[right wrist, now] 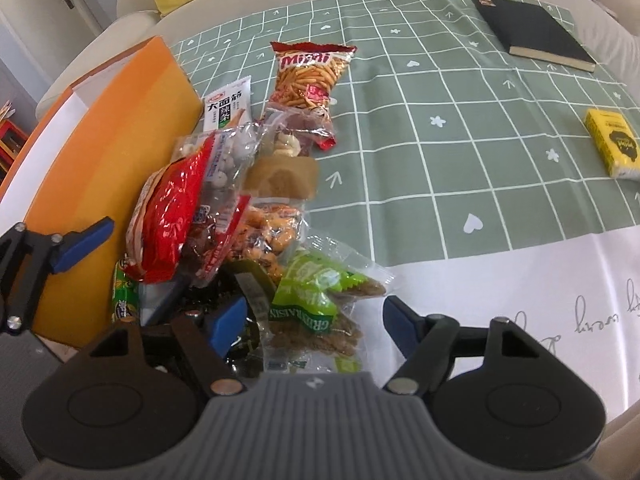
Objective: Organize snacks
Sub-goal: 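Grasp the red chip bag with the left tool while the right tool grasps the green pea bag, then carry both bags over the orange box and open both tools to drop them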
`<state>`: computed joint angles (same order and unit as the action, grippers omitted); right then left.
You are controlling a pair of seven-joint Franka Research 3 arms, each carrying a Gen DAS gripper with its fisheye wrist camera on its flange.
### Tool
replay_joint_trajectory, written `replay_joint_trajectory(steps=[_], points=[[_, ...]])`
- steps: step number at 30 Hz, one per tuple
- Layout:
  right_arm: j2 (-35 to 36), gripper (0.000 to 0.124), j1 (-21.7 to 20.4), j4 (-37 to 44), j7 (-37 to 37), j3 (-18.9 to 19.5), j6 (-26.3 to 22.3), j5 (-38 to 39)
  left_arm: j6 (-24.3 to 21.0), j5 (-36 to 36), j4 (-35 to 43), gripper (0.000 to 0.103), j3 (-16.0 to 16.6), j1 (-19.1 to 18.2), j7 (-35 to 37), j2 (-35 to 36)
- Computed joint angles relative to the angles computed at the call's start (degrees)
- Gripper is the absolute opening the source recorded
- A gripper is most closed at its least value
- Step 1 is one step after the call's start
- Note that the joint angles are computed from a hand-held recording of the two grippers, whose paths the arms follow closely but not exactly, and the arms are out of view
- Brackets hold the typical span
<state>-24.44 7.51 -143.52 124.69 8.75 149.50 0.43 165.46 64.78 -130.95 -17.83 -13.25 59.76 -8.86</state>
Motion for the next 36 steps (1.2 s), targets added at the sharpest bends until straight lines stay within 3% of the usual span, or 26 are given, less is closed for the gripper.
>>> replay_joint_trajectory(steps=[3, 8, 11, 12, 13, 15, 21, 27, 33, 36], points=[[0.32, 0.068, -0.26, -0.04, 0.14, 0.04, 0.38, -0.36, -1.94, 7.17, 2.16, 0.077, -0.92, 0.66, -5.58, 1.80], [0.67, 0.054, -0.20, -0.56, 0.14, -0.51, 1.23, 0.59, -1.05, 6.78, 2.82, 0.074, 0.59, -0.48, -5.80, 2.72], [0.84, 0.052, -0.30, -0.52, 0.11, -0.34, 1.47, 0.23, -0.72, 5.18, 2.26, 0.050, 1.05, -0.86, -4.28, 2.41], [0.81, 0.051, -0.28, -0.57, 0.02, -0.37, 1.54, 0.23, -0.97, 6.62, 2.16, 0.046, 0.87, -0.72, -5.29, 2.22], [0.73, 0.050, -0.27, -0.64, -0.02, -0.35, 1.59, 0.19, -0.84, 8.84, 2.08, 0.033, 0.71, -0.50, -7.02, 2.02], [0.68, 0.049, -0.33, -0.62, -0.18, -0.17, 1.55, -0.17, -1.39, 11.04, 1.69, 0.023, 0.53, -0.46, -9.38, 1.30], [0.06, 0.046, -1.11, -0.67, 0.19, 1.04, 1.38, -2.92, 1.43, 9.46, 0.38, 0.014, 1.10, 0.78, -13.42, -1.53], [-1.02, 0.043, -2.45, -0.85, 1.56, 2.46, 2.26, -6.76, 2.85, 2.96, -1.20, 0.010, 0.73, 1.62, -12.54, -4.72], [-2.71, 0.042, -3.50, -1.50, 2.89, 3.72, 3.13, -9.65, 5.04, -8.59, -3.54, 0.009, 1.08, 1.59, -6.34, -8.01], [-4.03, 0.041, -3.43, -1.97, 3.15, 3.84, 3.36, -9.75, 5.39, -17.32, -4.55, 0.008, 2.90, -0.50, -0.96, -9.41]])
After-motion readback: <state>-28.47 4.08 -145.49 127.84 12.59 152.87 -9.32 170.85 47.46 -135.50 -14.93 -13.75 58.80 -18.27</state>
